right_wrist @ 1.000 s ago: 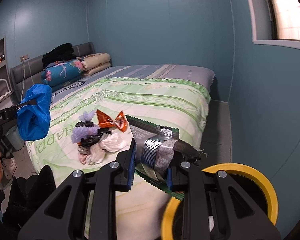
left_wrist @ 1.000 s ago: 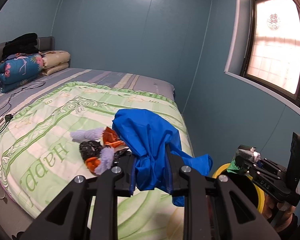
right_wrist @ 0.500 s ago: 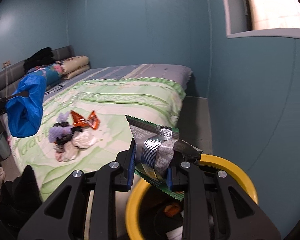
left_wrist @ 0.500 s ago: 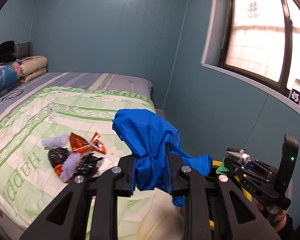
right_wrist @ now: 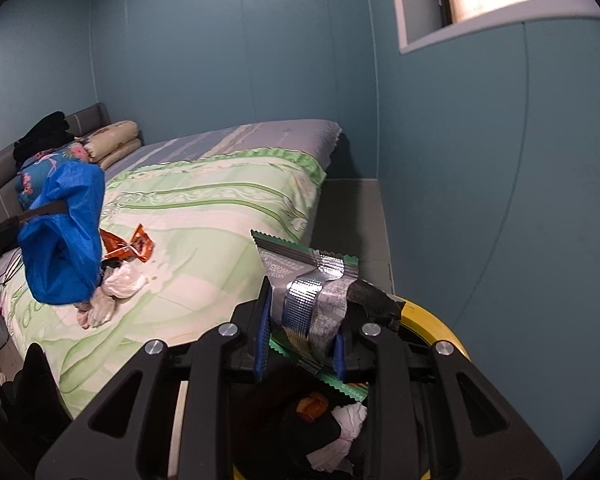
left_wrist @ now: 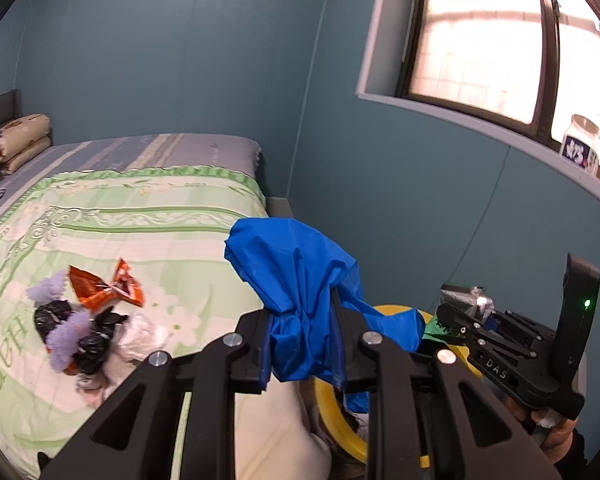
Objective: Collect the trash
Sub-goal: 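Carry both items to the bin and release the foil wrapper and blue glove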
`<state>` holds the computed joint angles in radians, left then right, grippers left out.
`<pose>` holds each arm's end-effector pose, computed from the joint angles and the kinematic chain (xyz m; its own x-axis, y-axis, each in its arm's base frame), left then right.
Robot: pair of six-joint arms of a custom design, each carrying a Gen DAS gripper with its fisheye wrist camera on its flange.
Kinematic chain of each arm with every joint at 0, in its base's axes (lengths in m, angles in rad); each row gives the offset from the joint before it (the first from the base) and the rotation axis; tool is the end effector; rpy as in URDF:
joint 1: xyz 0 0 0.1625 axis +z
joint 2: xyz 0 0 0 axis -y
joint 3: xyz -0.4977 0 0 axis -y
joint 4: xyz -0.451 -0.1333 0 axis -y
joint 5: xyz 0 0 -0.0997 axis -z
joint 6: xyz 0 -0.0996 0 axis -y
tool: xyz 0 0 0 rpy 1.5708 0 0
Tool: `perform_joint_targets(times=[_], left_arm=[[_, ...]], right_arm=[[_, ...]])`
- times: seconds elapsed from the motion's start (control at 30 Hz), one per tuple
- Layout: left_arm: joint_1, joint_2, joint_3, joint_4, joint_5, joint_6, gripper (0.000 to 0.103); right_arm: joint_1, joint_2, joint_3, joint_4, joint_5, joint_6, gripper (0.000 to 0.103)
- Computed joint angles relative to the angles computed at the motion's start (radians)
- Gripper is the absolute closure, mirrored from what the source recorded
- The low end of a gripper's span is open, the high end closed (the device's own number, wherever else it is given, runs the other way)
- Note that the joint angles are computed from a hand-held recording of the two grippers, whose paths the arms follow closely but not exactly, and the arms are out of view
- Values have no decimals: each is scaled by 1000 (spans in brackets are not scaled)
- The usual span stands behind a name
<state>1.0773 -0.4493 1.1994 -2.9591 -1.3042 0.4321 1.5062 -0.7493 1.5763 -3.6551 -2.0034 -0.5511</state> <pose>-0.2932 -0.8819 0.0534 -0.6797 0.5857 -0.4416 0.7324 0.5088 -0.4524 0.0406 -0.7908 0.2366 -0.7603 0.2278 0.6082 -0.4440 0.5013 -0.7427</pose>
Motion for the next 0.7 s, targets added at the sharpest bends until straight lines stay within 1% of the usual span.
perform_joint_targets(times=[0.17,0.37,0.5,0.7], left_arm=[[1,37,-42,70,-1,-1,82],[3,72,-79,144,-28,10,82],[5,103,-122,219,-26,12,82],[14,162,-219,341,-17,-28,81]], right_arm=[[-11,-7,5,10,-17,25,79],[-20,-14,9,31,-28,47,79],[-23,-19,10,47,-43,51,79],[-29,-24,9,86,-63,67,79]])
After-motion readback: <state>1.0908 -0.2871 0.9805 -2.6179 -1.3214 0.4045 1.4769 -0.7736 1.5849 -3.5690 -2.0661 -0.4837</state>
